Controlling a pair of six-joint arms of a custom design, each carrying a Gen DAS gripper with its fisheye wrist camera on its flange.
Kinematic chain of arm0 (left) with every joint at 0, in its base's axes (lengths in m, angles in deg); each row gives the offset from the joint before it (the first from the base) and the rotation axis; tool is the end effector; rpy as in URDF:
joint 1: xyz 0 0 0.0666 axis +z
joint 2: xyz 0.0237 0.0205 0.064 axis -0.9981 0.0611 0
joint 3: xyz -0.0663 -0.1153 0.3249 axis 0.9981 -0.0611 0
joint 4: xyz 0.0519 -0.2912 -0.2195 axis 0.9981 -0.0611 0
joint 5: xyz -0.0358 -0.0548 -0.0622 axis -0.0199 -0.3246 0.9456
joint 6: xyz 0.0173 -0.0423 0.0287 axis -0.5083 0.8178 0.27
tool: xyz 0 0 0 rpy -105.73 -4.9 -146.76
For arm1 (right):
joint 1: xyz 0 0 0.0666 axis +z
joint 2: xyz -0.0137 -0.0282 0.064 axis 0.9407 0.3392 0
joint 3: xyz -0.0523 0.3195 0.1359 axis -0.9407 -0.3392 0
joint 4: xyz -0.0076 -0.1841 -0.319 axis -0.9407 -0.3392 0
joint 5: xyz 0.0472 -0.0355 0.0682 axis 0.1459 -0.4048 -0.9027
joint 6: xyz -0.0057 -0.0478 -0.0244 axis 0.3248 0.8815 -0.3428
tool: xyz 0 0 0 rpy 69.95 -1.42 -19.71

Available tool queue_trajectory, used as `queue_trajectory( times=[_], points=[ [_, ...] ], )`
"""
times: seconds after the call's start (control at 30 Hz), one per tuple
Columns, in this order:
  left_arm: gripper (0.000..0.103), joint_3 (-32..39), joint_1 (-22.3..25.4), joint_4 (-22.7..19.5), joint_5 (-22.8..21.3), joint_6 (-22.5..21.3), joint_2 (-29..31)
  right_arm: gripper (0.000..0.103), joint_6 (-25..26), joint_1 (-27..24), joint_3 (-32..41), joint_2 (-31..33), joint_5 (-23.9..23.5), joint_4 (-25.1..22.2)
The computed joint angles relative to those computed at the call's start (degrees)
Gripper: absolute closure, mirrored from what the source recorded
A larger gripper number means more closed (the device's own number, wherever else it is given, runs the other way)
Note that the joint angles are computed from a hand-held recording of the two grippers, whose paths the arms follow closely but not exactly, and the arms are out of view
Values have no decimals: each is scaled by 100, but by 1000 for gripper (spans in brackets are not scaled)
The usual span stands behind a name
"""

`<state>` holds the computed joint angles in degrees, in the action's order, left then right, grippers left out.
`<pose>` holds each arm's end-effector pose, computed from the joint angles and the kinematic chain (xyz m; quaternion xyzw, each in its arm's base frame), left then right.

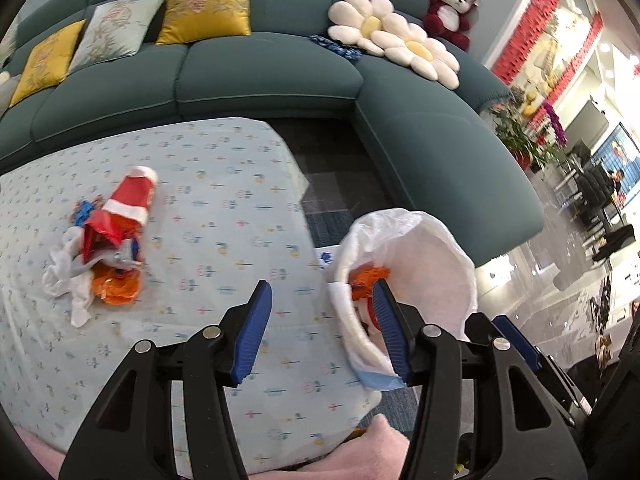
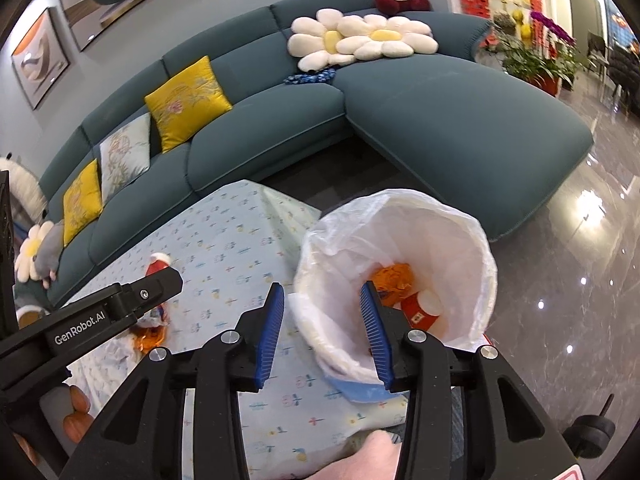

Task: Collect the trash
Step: 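Move both tools back over the remaining trash on the table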

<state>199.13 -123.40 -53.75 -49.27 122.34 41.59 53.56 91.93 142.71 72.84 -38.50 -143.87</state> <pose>0.4504 -0.3270 0.4545 -0.1319 0.9423 -0.0945 0.2928 0.4536 0.1813 0.4430 -0.0031 0.9351 0.1415 0.3248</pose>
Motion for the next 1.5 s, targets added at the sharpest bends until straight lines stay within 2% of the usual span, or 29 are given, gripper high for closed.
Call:
queue_trajectory(
  times=[0.7, 1.0, 1.23, 1.5],
  points=[
    [52, -2739, 727, 401, -69, 583, -1997, 60, 140, 1266, 584, 463, 231, -359],
    [43, -3752, 1145, 484, 34, 732, -2701, 60, 209, 1709, 872, 805, 305, -527],
    [43, -4467, 1591, 619, 281, 735, -3023, 60, 173, 1943, 1201, 1289, 194, -663],
    [43, -4792, 2059, 920, 638, 472, -2936, 60, 58, 2142, 1844, 2077, -12, -880]
  ],
)
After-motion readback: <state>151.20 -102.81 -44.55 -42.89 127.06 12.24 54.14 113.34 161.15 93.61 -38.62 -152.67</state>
